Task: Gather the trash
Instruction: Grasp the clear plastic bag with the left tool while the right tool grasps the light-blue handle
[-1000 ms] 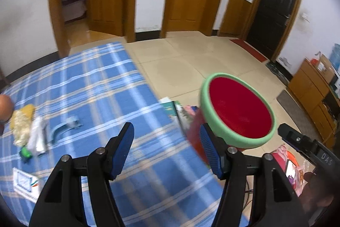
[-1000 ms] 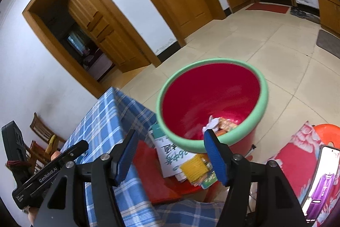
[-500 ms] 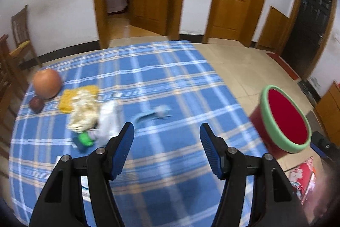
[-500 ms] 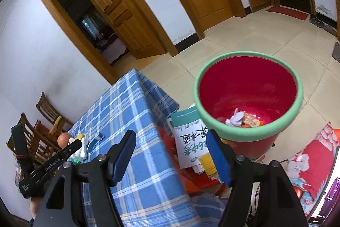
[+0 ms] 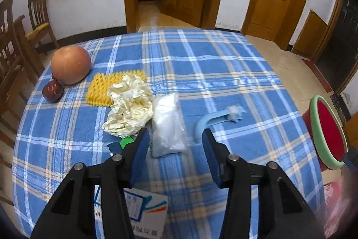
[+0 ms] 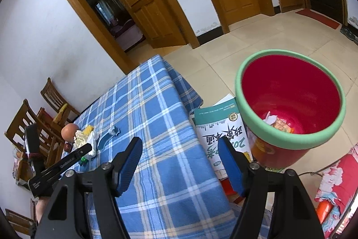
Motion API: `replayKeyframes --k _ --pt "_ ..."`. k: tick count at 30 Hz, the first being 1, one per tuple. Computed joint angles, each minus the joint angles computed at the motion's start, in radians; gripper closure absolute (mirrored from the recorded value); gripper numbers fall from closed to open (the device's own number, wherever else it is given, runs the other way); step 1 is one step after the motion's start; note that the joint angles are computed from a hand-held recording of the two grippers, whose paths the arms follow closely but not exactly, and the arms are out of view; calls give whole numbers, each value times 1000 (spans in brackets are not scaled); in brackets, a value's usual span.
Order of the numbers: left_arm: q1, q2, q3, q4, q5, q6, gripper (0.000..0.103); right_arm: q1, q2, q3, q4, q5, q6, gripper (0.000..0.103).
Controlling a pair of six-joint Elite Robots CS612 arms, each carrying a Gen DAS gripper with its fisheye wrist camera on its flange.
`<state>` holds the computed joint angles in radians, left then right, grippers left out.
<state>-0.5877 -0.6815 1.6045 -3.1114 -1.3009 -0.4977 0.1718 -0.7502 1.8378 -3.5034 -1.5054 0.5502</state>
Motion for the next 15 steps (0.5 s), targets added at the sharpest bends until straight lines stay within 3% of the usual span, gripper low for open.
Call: replayKeyframes --k 4,10,15 --pt "8 14 -21 17 -24 1 55 7 6 -23 27 4 -19 31" --pt "12 28 -42 38 -36 6 67 18 15 -53 60 9 -46 31" --pt "16 32 -39 16 -49 7 69 27 23 -78 84 10 -60 31"
